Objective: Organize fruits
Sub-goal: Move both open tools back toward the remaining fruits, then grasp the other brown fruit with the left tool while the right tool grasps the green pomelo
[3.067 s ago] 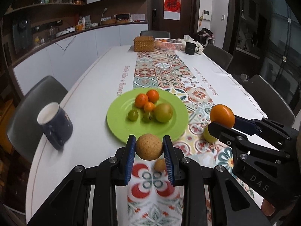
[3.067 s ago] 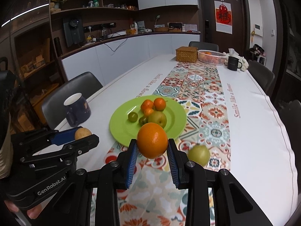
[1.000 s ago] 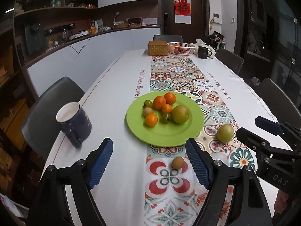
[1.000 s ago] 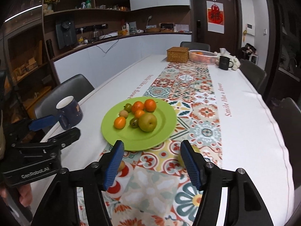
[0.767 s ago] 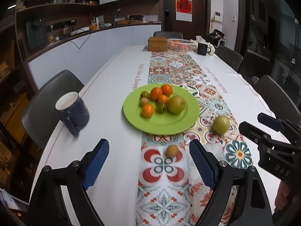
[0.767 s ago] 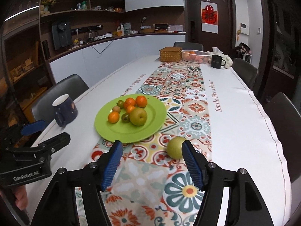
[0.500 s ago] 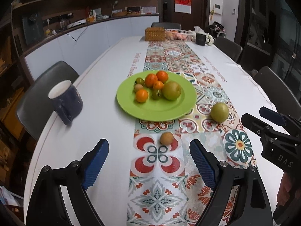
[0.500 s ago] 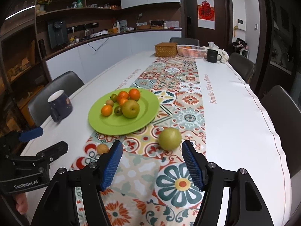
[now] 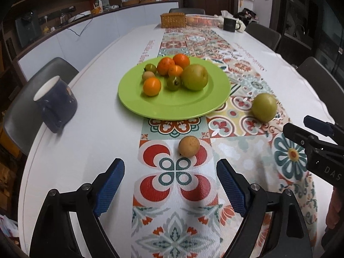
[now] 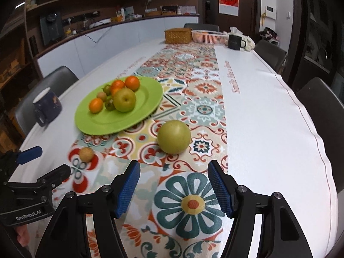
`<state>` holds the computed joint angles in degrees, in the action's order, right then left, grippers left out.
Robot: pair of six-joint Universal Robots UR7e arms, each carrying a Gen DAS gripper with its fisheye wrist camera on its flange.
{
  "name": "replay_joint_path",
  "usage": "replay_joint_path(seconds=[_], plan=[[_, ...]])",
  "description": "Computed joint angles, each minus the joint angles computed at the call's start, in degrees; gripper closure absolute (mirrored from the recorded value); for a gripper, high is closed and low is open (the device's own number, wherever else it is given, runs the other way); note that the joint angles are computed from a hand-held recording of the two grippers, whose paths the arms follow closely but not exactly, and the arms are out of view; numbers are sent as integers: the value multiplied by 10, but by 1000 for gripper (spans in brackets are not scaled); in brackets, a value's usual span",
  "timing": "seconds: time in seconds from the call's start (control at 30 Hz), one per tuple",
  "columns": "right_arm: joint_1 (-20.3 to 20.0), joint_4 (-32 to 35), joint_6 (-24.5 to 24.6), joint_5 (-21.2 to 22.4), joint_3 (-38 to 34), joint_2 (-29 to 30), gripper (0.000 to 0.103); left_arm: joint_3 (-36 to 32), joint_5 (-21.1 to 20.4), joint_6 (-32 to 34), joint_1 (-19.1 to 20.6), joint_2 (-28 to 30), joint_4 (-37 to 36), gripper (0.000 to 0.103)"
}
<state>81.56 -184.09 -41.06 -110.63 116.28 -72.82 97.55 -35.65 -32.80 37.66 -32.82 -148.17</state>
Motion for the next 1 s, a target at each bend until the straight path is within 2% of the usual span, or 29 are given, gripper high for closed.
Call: replay_joint_path(seconds=[0.1,0.3,0.37,0.67,0.8,0.87,0.93,1.0], plan=[[-2,9,0,-6,-13,11,37,-9,-8,8,9,9,-8,16],[-4,26,4,-14,-46,40,37,-26,-28,37,23,22,-36,28],[-5,35,10,-18,-58,49,37,-31,-35,44,26,26,-42,38],[-6,38,7,-11,-81,73,38,-45,-70,39,38,33,-36,63],[-7,53,17,-4,-94,80,40,-46,-76,50,38,37,-46,69],[-7,59,20,-4,-100,84,44,-48,-75,55,38,39,-48,73],[-8,66,24,-3,-104,86,52,-50,-73,57,39,40,-49,75],[-8,63,21,-3,-105,89,52,-51,-76,61,41,41,-53,75]])
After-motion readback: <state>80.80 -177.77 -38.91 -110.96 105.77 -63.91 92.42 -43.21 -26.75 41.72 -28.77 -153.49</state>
